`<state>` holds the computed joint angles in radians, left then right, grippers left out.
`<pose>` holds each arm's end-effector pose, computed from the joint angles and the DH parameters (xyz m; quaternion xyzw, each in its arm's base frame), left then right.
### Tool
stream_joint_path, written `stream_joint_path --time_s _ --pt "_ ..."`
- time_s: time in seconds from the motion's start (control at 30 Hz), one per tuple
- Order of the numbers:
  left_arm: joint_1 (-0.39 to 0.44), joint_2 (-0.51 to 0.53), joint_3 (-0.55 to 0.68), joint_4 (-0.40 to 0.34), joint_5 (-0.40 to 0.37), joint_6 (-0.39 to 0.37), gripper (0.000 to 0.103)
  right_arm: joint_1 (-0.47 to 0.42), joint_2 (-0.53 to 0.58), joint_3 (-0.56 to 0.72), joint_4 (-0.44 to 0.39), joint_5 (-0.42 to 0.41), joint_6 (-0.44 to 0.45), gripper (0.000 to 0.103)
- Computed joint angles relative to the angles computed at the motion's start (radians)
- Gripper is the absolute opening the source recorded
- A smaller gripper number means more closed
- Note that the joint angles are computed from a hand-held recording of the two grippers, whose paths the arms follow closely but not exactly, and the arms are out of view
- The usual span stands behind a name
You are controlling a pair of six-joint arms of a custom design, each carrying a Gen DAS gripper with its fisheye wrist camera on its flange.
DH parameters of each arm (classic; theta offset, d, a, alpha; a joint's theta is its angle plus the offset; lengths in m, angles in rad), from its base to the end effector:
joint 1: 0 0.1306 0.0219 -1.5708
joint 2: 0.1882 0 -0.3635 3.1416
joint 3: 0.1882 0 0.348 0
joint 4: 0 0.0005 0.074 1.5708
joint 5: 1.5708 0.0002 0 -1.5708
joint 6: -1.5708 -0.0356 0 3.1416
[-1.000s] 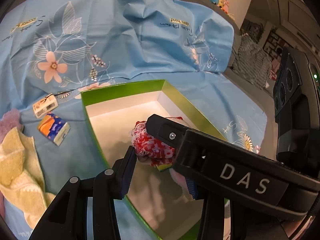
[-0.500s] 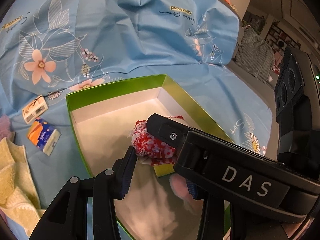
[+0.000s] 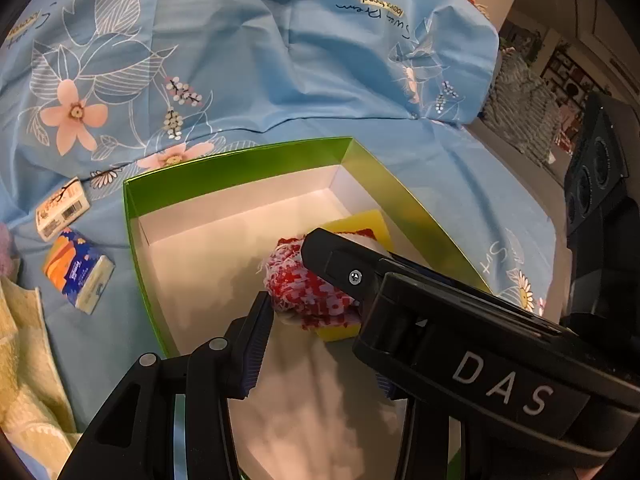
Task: Organize soft objects
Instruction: 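Lower the red-and-white ball into the green box and open the grippers, then move the right tool back toward the pink-and-beige towel on the sheet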
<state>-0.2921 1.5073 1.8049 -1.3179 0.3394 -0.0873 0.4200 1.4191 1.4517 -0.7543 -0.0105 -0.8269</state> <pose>0.4330 -0.1431 0.5015 0.2239 0.9229 -0.1891 0.2499 0.4248 0.1895 0.4326 0.1820 0.8929 0.2444 0.3316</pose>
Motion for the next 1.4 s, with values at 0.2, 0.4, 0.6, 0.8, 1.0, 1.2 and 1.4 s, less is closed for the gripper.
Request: stream_joint_path --time_s 0.2,0.4,0.6,0.8,1.0,1.2,1.4 --pt "-0.005 0.013 0.014 -0.013 -0.028 0.008 0.046 -0.003 0.006 0.007 -0.014 0.01 -0.002 0.054" --pt "0.011 0.006 0.035 -0.065 0.002 0.002 0.046 0.015 -0.007 0.01 -0.014 0.035 0.009 0.075" --pt "0.046 -0.072 -0.007 -0.039 0.024 -0.007 0.053 0.041 -0.048 -0.016 -0.013 0.119 -0.006 0.094" --pt "0.103 -0.152 -0.042 -0.026 0.099 -0.026 0.071 0.083 -0.112 -0.067 0.037 0.231 -0.024 0.102" --pt "0.207 -0.204 -0.077 -0.052 0.191 -0.033 0.08 0.147 -0.121 -0.054 0.013 0.336 -0.027 0.102" --pt "0.371 -0.27 -0.153 -0.052 0.245 -0.018 0.082 0.212 -0.096 -0.011 -0.002 0.393 0.011 0.102" --pt "0.61 -0.308 -0.221 -0.063 0.264 -0.056 0.082 0.279 -0.054 0.045 0.013 0.43 0.065 0.102"
